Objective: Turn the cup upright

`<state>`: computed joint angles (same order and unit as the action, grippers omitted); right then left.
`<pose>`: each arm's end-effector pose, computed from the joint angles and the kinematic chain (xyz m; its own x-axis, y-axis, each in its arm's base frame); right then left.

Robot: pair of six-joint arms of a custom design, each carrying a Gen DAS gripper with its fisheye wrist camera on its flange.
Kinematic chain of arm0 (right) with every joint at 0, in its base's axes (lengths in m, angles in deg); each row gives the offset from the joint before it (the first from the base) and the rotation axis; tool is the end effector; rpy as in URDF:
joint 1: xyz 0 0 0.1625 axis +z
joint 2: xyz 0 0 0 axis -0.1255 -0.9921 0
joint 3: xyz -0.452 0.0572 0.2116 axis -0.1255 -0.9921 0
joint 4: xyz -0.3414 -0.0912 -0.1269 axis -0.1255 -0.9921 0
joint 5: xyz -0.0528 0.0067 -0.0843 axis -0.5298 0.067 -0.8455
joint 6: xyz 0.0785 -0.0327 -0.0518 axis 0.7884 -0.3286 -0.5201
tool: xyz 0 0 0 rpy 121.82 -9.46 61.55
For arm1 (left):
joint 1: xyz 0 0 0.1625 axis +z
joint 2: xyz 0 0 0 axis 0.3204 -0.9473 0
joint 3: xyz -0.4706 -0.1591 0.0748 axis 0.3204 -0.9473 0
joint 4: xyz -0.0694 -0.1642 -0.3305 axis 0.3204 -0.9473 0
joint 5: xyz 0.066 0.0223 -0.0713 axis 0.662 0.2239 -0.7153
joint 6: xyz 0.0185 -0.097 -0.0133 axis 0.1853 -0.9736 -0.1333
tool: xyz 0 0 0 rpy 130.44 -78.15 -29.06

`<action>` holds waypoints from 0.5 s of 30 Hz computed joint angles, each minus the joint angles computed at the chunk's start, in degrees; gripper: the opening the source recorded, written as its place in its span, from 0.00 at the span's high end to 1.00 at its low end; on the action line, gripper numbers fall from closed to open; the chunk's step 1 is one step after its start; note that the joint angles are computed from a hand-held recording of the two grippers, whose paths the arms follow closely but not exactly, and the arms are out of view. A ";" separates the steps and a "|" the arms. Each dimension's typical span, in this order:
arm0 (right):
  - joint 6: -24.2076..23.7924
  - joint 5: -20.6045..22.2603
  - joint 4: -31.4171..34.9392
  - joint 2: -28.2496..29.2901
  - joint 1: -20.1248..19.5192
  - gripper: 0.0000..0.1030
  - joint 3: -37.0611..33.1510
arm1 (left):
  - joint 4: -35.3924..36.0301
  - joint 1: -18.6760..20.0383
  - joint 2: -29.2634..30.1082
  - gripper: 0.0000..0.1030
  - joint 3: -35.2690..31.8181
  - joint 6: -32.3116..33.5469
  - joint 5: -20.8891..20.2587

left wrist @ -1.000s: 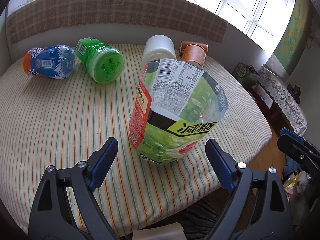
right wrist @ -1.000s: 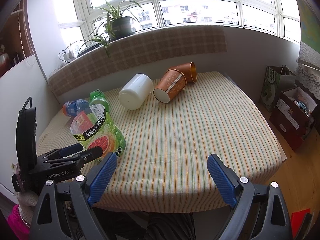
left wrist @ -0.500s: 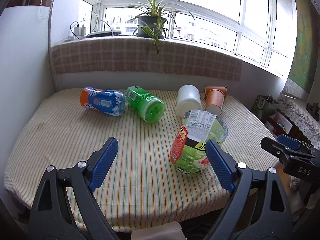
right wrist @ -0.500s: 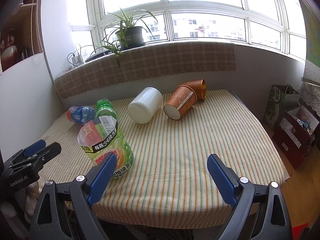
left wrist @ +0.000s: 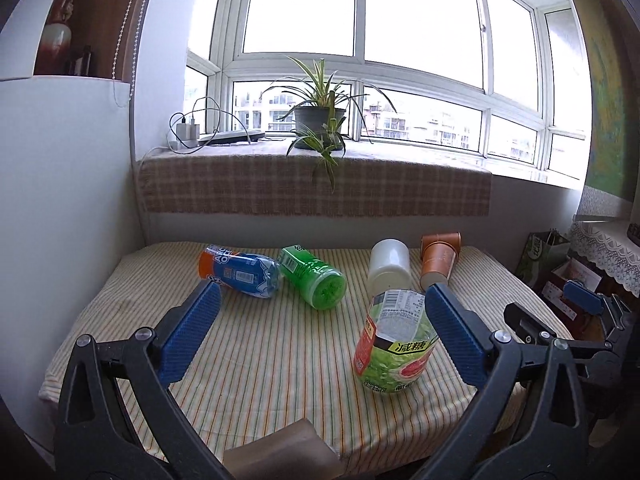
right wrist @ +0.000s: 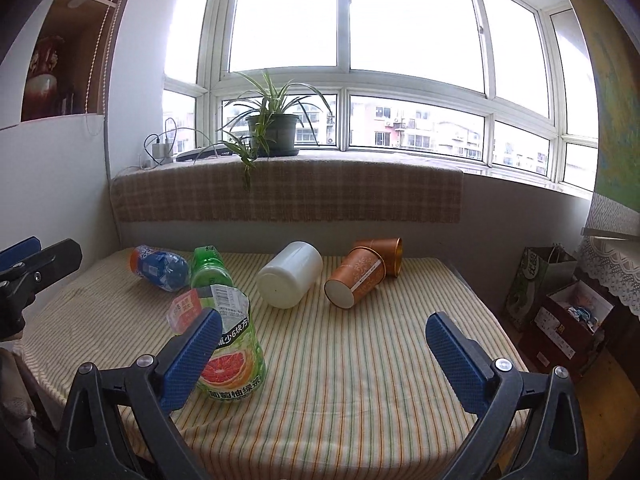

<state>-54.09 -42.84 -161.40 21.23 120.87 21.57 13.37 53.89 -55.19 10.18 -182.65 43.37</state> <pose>0.3896 -0.6801 -0.0757 -0.6840 -0.2151 0.6970 -0.7140 0.3933 -0.5792 0.0039 -0.6266 0.3480 -0.7424 -0.1277 -0.6577 0.5895 0.3421 -0.7317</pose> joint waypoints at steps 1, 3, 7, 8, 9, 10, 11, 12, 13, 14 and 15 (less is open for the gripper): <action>0.33 0.05 0.33 -0.02 -0.04 0.00 -0.07 | -0.34 -0.06 -0.15 0.00 0.26 0.05 -0.07; 0.82 0.11 0.62 -0.03 -0.12 0.00 -0.04 | -0.70 -0.14 -0.34 0.00 0.60 0.18 -0.16; 1.19 0.09 0.58 -0.14 -0.20 0.00 0.30 | -1.31 -0.32 -0.34 0.00 0.93 0.73 -0.44; 1.35 0.12 0.70 -0.20 -0.24 0.00 0.38 | -1.15 -0.32 -0.28 0.00 0.86 0.75 -0.48; 1.54 0.16 0.88 -0.27 -0.28 0.00 0.44 | -1.08 -0.32 -0.23 0.00 0.86 0.75 -0.53; 1.73 0.17 1.03 -0.32 -0.35 0.00 0.49 | -1.01 -0.32 -0.17 0.00 0.82 0.73 -0.62; 1.95 0.11 1.10 -0.38 -0.39 0.00 0.59 | -0.86 -0.31 -0.10 0.00 0.76 0.65 -0.69; 2.19 0.06 1.26 -0.37 -0.45 0.00 0.54 | -0.67 -0.30 -0.03 0.00 0.67 0.56 -0.73; 2.41 0.06 1.35 -0.42 -0.51 0.00 0.61 | -0.57 -0.31 0.01 0.00 0.61 0.52 -0.78; 2.58 0.07 1.31 -0.50 -0.54 0.00 0.83 | -0.69 -0.32 0.01 0.00 0.65 0.63 -0.79; 2.68 0.10 1.31 -0.54 -0.57 0.00 0.92 | -0.74 -0.33 0.03 0.00 0.65 0.73 -0.85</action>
<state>-51.41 -42.74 -160.09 20.68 120.30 22.49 12.63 53.56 -55.16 10.83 -181.92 42.51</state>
